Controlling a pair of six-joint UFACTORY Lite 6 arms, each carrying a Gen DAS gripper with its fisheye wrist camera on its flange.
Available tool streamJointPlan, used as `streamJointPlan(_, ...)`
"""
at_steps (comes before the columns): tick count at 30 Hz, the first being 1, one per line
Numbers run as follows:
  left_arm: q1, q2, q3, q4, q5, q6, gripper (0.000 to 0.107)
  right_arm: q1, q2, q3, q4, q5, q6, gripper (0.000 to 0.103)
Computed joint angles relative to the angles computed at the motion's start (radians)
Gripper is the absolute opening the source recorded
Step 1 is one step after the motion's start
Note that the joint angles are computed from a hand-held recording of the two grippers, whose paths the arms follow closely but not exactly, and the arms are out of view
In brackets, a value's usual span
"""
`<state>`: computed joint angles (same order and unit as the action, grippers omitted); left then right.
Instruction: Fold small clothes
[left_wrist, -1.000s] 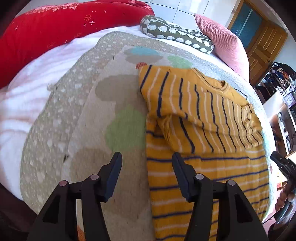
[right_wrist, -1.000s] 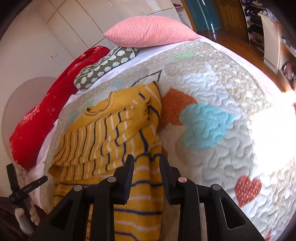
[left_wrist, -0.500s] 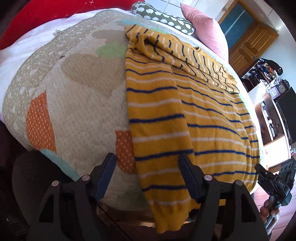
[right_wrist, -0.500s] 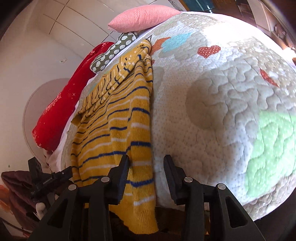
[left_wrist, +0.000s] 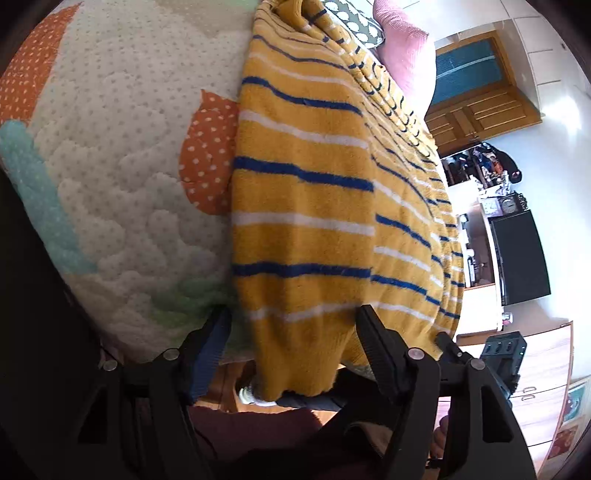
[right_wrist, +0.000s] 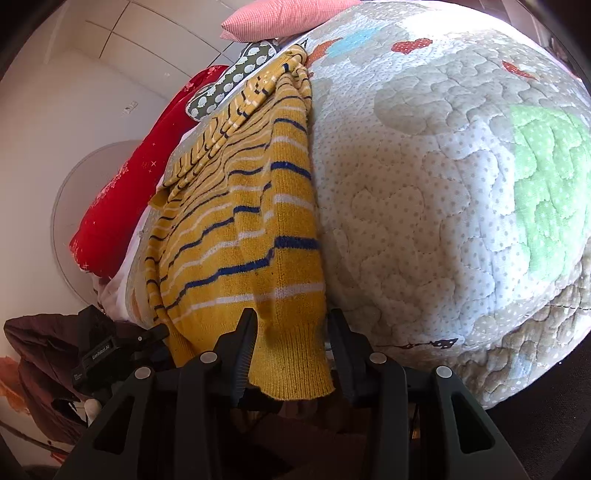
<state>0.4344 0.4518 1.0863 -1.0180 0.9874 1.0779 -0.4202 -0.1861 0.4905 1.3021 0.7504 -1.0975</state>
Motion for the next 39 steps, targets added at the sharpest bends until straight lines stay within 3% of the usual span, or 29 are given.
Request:
streamJointPlan(3, -0.025, -0.034, -0.029, 0.001, -0.026, 0.022, 0.069, 0.022, 0.049, 0.026, 0.024, -0.010, -0.013, 0.043)
streamJointPlan(4, -0.042, -0.056, -0.037, 0.032, -0.053, 0.009, 0.057, 0.040, 0.066, 0.036, 0.037, -0.021, -0.019, 0.043)
streamJointPlan(5, -0.063, -0.080, -0.048, 0.069, -0.087, -0.007, 0.023, 0.053, 0.082, 0.041, 0.051, -0.030, -0.030, 0.043)
streamJointPlan(6, -0.080, -0.095, -0.053, 0.108, -0.108, -0.033, 0.008, 0.065, 0.092, 0.041, 0.066, -0.035, -0.043, 0.043)
streamJointPlan(8, -0.066, -0.127, -0.057, 0.121, -0.096, -0.073, 0.009, 0.078, 0.094, 0.032, 0.087, -0.026, -0.058, 0.028)
streamJointPlan(9, -0.051, -0.138, -0.056, 0.123, -0.079, -0.085, 0.008, 0.078, 0.096, 0.031, 0.091, -0.002, -0.066, 0.012)
streamJointPlan(13, 0.015, -0.260, -0.086, 0.108, -0.031, -0.090, 0.008, 0.059, 0.005, 0.018, 0.051, 0.055, -0.027, 0.012)
streamJointPlan(19, 0.030, -0.457, -0.080, 0.091, -0.045, -0.075, 0.008, 0.009, -0.117, 0.075, 0.012, 0.167, 0.070, 0.011)
streamJointPlan(25, -0.014, -0.549, -0.060, 0.157, -0.151, -0.092, 0.008, 0.113, -0.081, 0.237, 0.007, 0.114, 0.142, 0.011)
streamJointPlan(34, -0.085, -0.382, 0.146, 0.214, -0.231, -0.197, 0.008, 0.242, 0.166, 0.514, 0.031, -0.001, 0.178, 0.011)
streamJointPlan(39, -0.120, -0.192, 0.379, 0.275, -0.216, -0.314, 0.008, 0.282, 0.292, 0.677, -0.006, -0.037, 0.233, 0.011)
